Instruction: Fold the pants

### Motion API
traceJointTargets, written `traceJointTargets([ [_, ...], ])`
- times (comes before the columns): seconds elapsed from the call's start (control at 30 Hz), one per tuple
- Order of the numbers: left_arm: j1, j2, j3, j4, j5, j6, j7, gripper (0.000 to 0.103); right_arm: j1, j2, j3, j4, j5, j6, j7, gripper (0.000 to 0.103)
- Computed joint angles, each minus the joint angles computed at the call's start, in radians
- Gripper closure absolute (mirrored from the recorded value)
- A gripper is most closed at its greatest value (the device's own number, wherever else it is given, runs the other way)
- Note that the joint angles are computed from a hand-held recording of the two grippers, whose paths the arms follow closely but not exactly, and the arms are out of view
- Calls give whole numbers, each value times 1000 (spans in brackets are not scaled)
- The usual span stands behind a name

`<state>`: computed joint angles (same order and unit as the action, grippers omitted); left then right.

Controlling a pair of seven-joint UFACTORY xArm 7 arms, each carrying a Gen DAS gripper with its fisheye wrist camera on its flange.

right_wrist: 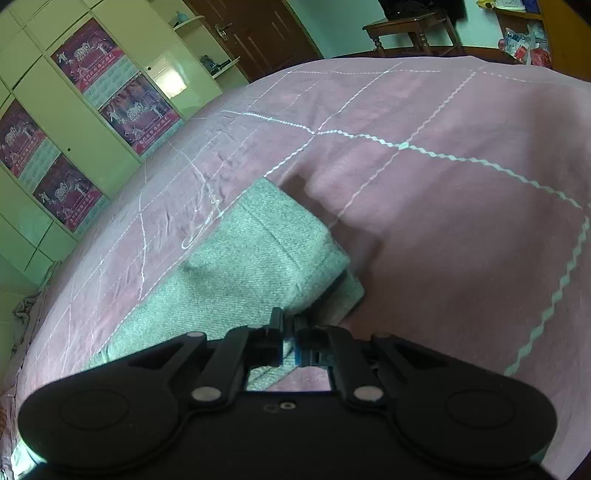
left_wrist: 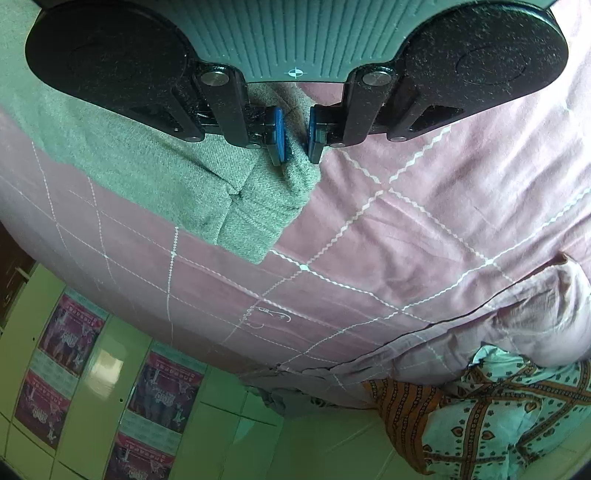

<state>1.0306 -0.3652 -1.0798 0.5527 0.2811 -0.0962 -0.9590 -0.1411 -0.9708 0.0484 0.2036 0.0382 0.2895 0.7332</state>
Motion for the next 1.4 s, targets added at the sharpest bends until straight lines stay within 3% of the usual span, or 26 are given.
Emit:
traceJointTargets([
  [0.27, 42, -40, -52, 9, 12, 15, -24, 86, 19, 15, -9, 10, 7, -7, -18, 83],
  [0.4, 58, 15, -52, 14, 3, -3, -28, 86, 17, 19, -2, 9, 9, -22, -10, 82],
  [0.57, 82, 74, -61, 44, 16, 8, -14, 88, 17, 22, -1, 13, 8, -15, -10, 83],
  [0.6, 71, 80, -46, 44, 18, 6, -10, 88, 19, 24, -4, 16, 9, -14, -11, 88],
  [0.7, 33, 92, 1, 22, -3, -39, 1, 89, 46, 22, -36, 16, 19, -21, -39, 93],
  [0.9, 22, 94, 14, 23, -72, -94, 68, 91, 48, 8, -42, 3, 43, -37, -46, 98],
  [1.0, 9, 95, 29, 25, -105, -108, 104, 91, 53, -28, -43, -20, 53, -109, -45, 99],
  [1.13, 60, 105, -34, 35, -118, -41, 156, 90, 33, -6, -40, 5, 47, -2, -45, 99],
  [1.17, 47, 111, -21, 27, -116, -42, 154, 90, 43, 2, -53, -1, 57, -5, -44, 98],
  [1.23, -34, 91, 56, 2, -124, -37, 152, 77, 46, -24, -54, -17, 74, -26, -28, 97],
  [1.3, -87, 7, 102, -29, -133, -13, 125, 66, 50, -76, -58, -28, 78, -5, -29, 82],
  [1.37, -139, -81, 147, -80, -146, -40, 74, 66, 19, -163, -37, -40, 70, 58, -8, 76],
  [1.4, -161, -105, 164, -103, -157, -71, 55, 66, 10, -204, -38, -51, 71, 79, 2, 65],
])
